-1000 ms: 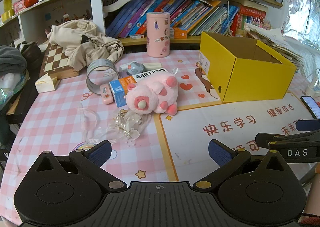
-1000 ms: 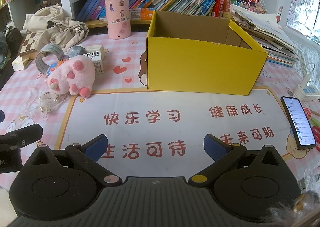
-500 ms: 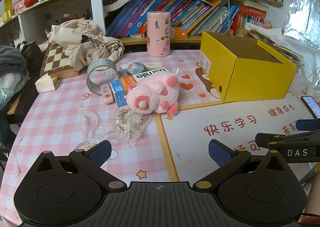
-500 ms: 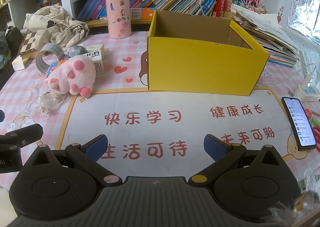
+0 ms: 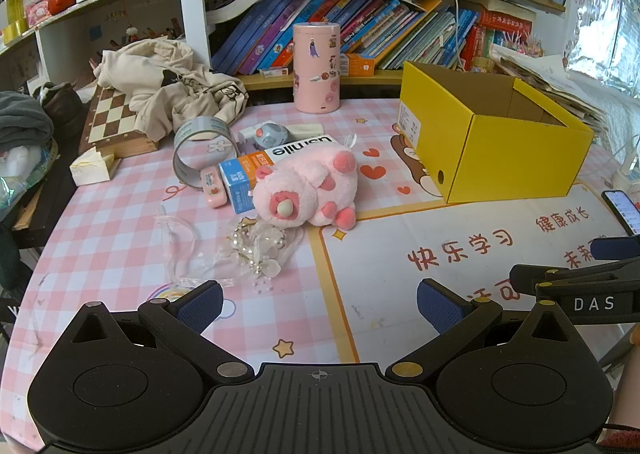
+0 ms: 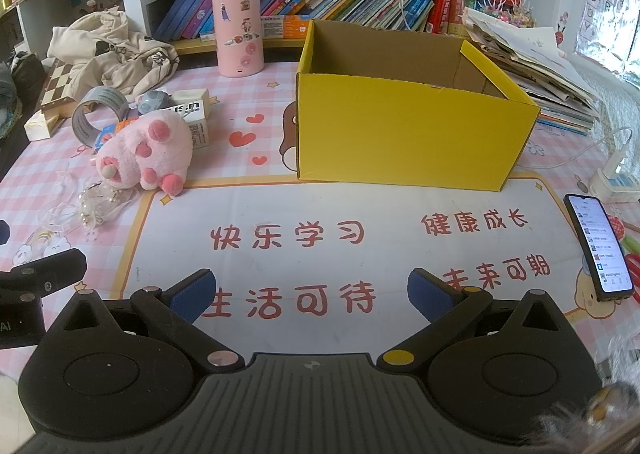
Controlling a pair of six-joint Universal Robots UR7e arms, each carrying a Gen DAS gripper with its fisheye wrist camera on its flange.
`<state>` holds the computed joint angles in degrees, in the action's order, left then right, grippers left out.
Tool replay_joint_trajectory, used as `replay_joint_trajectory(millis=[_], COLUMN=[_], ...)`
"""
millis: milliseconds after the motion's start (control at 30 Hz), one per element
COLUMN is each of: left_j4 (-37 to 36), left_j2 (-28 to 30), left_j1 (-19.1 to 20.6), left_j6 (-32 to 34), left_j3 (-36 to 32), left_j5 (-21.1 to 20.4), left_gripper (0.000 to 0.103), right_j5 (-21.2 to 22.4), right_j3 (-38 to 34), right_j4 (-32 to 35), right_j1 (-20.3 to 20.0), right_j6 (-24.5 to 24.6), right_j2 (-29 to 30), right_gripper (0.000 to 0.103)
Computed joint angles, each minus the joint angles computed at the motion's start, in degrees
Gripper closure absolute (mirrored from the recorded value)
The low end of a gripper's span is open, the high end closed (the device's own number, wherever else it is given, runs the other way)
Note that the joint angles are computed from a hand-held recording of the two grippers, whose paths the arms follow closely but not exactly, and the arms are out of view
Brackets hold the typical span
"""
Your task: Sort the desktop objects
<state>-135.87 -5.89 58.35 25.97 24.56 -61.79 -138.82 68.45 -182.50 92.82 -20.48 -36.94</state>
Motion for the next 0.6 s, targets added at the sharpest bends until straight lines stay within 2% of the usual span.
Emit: replay_joint_trajectory(millis=[400,600], left_j4=[0.5,2.4], left_j2=[-0.1,0.8], left_j1=[0.1,0.2], left_j6=[0.9,0.7], left_j3=[-0.2,-2.5], left_j5=[-1.9,-1.8], left_gripper=[0.000,0.000], right_j5=[0.3,1.0], right_j3=[-0.8,-1.0], right_j4=[0.8,1.0], right_j1=[0.0,0.0], right_j6=[0.0,0.0], right_j2=[0.3,0.3], right_gripper=[0.000,0.000])
